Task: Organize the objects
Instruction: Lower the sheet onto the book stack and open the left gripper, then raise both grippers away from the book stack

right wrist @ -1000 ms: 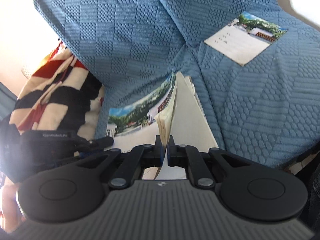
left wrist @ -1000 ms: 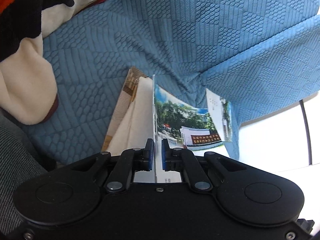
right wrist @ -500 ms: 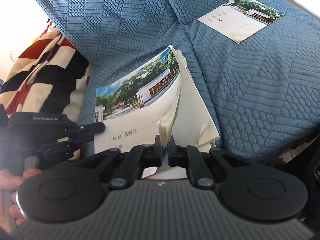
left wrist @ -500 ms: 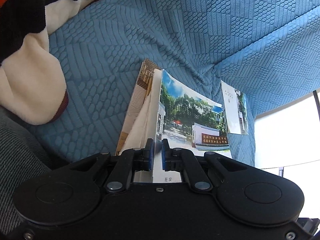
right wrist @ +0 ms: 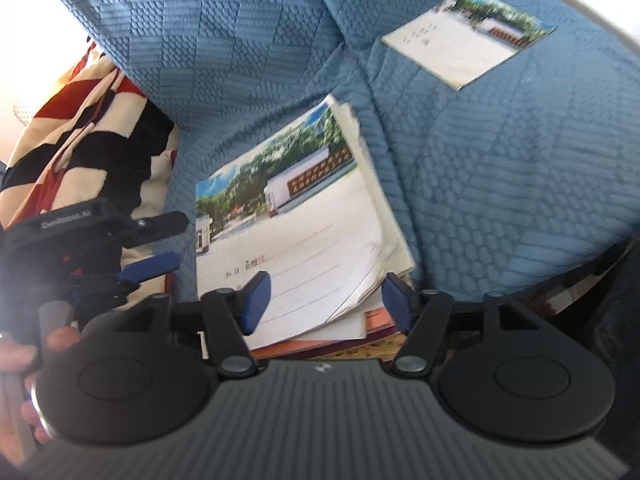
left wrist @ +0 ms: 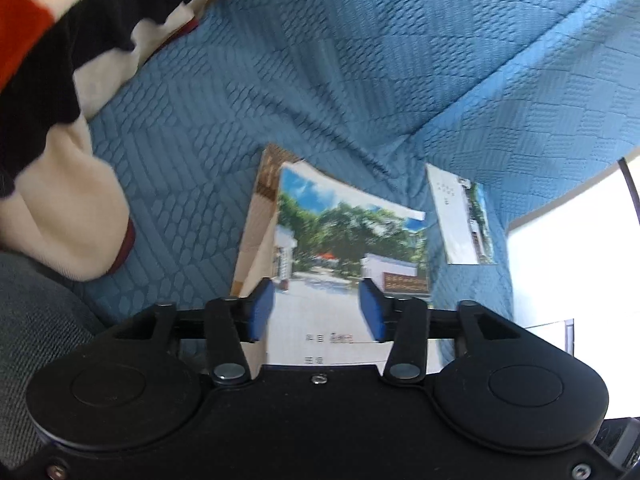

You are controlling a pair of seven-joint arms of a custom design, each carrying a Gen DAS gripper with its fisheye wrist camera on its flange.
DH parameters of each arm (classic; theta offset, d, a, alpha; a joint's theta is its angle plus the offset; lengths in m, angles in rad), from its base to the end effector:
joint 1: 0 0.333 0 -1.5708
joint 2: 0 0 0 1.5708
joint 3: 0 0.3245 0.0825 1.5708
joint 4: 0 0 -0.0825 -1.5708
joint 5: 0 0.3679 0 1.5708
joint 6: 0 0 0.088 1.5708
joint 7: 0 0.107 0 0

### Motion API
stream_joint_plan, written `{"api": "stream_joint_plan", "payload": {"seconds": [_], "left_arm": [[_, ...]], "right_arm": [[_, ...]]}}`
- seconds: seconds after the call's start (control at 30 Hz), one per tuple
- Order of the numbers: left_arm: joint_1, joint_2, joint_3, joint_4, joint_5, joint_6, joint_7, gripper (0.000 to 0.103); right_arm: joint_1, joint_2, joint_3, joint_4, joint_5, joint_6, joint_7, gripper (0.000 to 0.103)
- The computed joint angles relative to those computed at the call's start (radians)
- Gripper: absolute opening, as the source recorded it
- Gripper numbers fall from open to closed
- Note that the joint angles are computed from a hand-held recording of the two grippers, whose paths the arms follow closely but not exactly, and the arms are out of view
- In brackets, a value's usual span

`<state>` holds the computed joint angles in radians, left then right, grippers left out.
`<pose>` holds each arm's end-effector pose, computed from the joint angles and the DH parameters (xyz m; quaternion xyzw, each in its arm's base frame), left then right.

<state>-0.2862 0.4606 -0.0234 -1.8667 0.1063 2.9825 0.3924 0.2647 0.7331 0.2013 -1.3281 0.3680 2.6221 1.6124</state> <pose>0.6432 -0.2115 0.3631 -0.8728 0.3666 -0.3205 0.0336 0.7124 0.2980 0.3795 -0.6885 0.6452 0.0238 0.3303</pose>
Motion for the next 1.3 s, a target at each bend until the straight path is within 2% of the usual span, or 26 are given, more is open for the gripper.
{"api": "stream_joint_plan", "payload": {"seconds": [0.1,0.23,0.3,0.47,0.53,0.67,0.83,1.03,1.13,1.2,1.27,1.3], "left_arm": [[-0.07,-0.023,0.079,0.017,0.083,-0.046,-0.059,0.061],[-0.091,-0.062,0.106,0.017,0.175,-0.052,-0.119,0.067],[-0.113,-0.08,0.128,0.029,0.247,-0.081,-0.163,0.069],[-0.14,-0.116,0.14,0.069,0.421,-0.127,-0.261,0.075],[-0.156,-0.129,0.144,0.088,0.497,-0.153,-0.305,0.081],[-0.149,-0.139,0.103,0.129,0.571,-0.194,-0.329,0.084],[-0.13,-0.139,0.05,0.16,0.643,-0.212,-0.385,0.096],[-0.126,-0.126,-0.01,0.197,0.679,-0.278,-0.375,0.101],[-0.14,-0.121,-0.025,0.218,0.698,-0.332,-0.371,0.102],[-0.145,-0.115,-0.036,0.233,0.703,-0.357,-0.36,0.102],[-0.156,-0.113,-0.038,0.239,0.723,-0.371,-0.376,0.102],[-0.157,-0.111,-0.043,0.244,0.721,-0.38,-0.374,0.102]], "right_arm": [[-0.018,-0.029,0.012,-0.026,0.01,0.022,-0.039,0.065],[-0.034,-0.065,0.024,-0.049,0.024,0.07,-0.097,0.065],[-0.044,-0.085,0.034,-0.061,0.036,0.102,-0.129,0.065],[-0.071,-0.139,0.065,-0.103,0.075,0.199,-0.218,0.065],[-0.083,-0.159,0.077,-0.117,0.087,0.231,-0.253,0.065],[-0.105,-0.195,0.095,-0.147,0.115,0.28,-0.3,0.065],[-0.144,-0.23,0.131,-0.19,0.167,0.31,-0.374,0.065],[-0.186,-0.279,0.169,-0.269,0.252,0.352,-0.481,0.065],[-0.186,-0.306,0.162,-0.31,0.28,0.373,-0.501,0.066],[-0.196,-0.316,0.17,-0.331,0.307,0.395,-0.523,0.08],[-0.214,-0.32,0.189,-0.345,0.339,0.412,-0.555,0.087],[-0.206,-0.324,0.176,-0.353,0.335,0.417,-0.552,0.088]]}}
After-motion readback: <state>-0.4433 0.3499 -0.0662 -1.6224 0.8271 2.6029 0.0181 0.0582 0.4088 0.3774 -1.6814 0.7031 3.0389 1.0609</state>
